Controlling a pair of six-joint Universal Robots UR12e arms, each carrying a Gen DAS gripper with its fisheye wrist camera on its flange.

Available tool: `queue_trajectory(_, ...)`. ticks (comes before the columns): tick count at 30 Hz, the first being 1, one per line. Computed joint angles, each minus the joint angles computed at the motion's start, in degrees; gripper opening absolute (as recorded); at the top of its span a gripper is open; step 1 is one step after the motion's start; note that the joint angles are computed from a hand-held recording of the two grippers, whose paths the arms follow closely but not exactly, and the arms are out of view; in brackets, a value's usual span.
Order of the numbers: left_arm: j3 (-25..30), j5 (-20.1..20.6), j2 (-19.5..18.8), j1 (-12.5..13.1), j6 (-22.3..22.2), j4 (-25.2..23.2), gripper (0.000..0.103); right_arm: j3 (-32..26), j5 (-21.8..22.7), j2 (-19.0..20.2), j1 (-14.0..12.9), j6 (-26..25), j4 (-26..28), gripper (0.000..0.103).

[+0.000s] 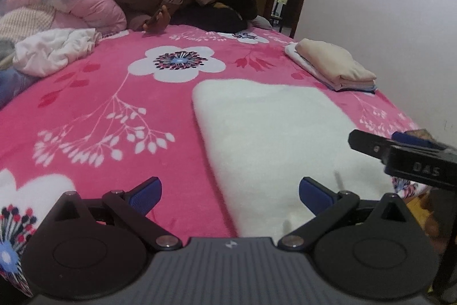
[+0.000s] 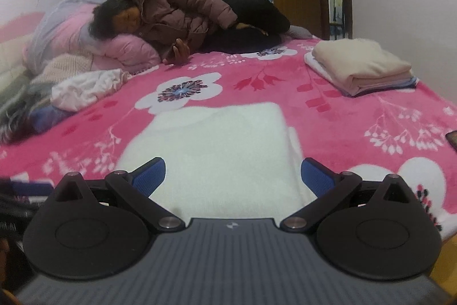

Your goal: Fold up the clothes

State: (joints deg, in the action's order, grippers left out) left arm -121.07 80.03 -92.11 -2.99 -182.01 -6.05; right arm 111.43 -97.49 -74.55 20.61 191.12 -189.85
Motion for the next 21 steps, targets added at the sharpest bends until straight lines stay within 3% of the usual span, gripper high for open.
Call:
queue_trajectory(5,-0.2,0.8,-0.2,-0.8,1.8,0.8,0.103,0.6,-1.5,-0.8,0.5,-1.0,0.9,0.102)
queue_trajectory(10,-1.2,0.4,-0.2,-1.4,6.4,3.3,0.099,0.9,-3.8,-0.9,1.4,-3.8,0.9,0.101)
queue_trajectory(14,-1.7,0.1,-0.2,-1.4,7.8,5.3,0.084,1.4,-3.8,-0.8,1.9,-7.4,-1.6,0.095)
queue_trajectory(15,-1.8,0.0,-0.2,-1.4,8.0,5.7,0.074,1.4,-3.8,-0.8,2.0,-8.4,-2.1,0.094)
queue_trajectory(19,-2.3,-1.2,-0.1,-1.2,8.2,7.4,0.056,1.9,-3.6,-0.8,2.5,-12.0,-4.0,0.074)
queue_trajectory(21,-2.5,-2.4,-0.1,-0.9,8.6,7.5,0.039,2.0,-3.2,-0.9,2.5,-12.9,-4.1,0.064)
